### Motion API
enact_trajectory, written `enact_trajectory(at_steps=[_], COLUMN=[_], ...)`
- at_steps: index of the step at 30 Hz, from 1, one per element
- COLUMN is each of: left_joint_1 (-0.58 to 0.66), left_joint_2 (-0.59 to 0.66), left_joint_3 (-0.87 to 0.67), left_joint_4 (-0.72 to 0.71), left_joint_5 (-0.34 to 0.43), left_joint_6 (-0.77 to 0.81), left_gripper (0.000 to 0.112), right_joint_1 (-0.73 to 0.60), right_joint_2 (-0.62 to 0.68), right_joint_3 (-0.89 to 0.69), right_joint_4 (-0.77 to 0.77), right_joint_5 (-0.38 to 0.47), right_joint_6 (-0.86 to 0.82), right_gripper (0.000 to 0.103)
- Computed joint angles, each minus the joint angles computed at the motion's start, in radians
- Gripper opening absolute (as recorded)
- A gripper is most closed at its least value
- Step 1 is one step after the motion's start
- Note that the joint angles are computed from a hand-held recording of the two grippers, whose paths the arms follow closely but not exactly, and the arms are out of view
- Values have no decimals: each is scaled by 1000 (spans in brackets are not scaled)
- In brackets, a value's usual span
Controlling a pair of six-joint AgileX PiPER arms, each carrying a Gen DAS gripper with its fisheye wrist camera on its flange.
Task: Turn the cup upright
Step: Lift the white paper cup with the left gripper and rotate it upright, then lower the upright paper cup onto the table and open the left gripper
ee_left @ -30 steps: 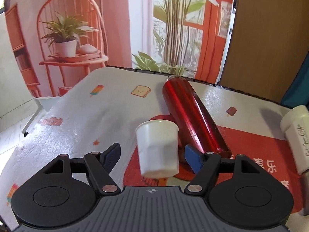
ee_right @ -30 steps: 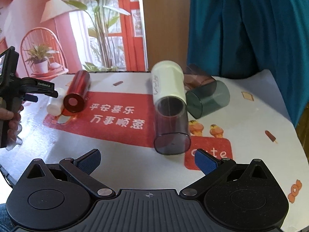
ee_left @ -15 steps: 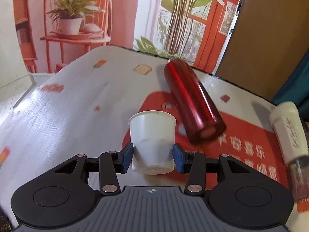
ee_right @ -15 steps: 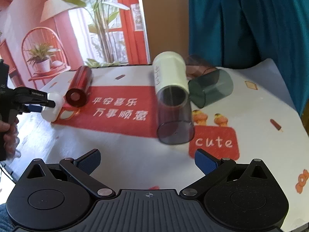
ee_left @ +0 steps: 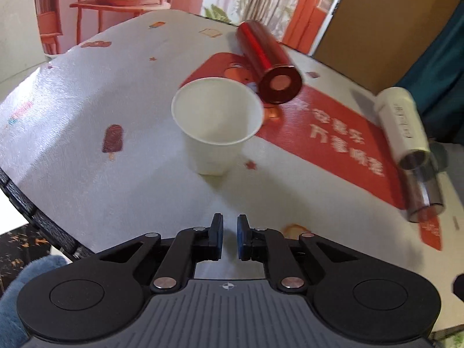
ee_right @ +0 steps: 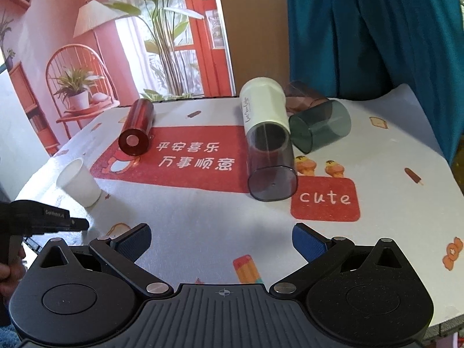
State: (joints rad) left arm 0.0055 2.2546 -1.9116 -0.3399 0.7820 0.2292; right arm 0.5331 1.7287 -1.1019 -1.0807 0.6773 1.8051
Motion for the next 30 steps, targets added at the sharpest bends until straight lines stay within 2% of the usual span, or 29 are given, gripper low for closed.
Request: enact_trajectory(at_steps=[1,3,5,6,7,9,12,13,14,16,17,20,23,27,30], left_joint_1=[-3,-17,-37,-49,-59,-67,-83,-88,-89,-89,-87,-77,-41,-8,-6], left_joint_2=[-14,-34,-51,-62,-72,-36,66,105,141,207,216,152,115,50,81], left_joint_3=[19,44,71,97,125,77,-90,-154,-216,-344,-365,-285,-275,-224,-288], left_joint_4=[-9,35,133,202,247,290,333,343,338,322,310,228,101,31,-4], left_joint_5=[-19,-63,-125,-183,-241,-278,-242,-221,-198,-128,-111,-85,52,216,344], left_joint_6=[13,5,-51,-108,-149,-185,-234,-233,-218,-206,-208,-164,-92,-15,33], left_gripper=[12,26,78,85,87,87,87,81,62,63,63,63,63,63,63], right_joint_1=[1,-4,-3,-2,-1,1,0,-2,-3,-8,-10,-15,-19,-13,-10], right_joint_2=[-6,-19,-25,-27,-28,-25,-19,-18,-16,-16,-15,-12,-3,7,9], right_joint_3=[7,28,39,42,43,42,35,32,29,26,25,25,19,9,8], right_joint_4=[0,-6,-13,-17,-19,-17,-3,1,4,9,10,11,25,35,37], right_joint_5=[2,-6,-9,-9,-10,-13,-14,-12,-9,-5,-2,-3,-25,-41,-46], right_joint_6=[8,30,46,50,51,45,33,30,27,26,28,36,18,2,6], right_gripper=[103,103,103,103,103,103,103,103,103,103,103,103,103,103,103])
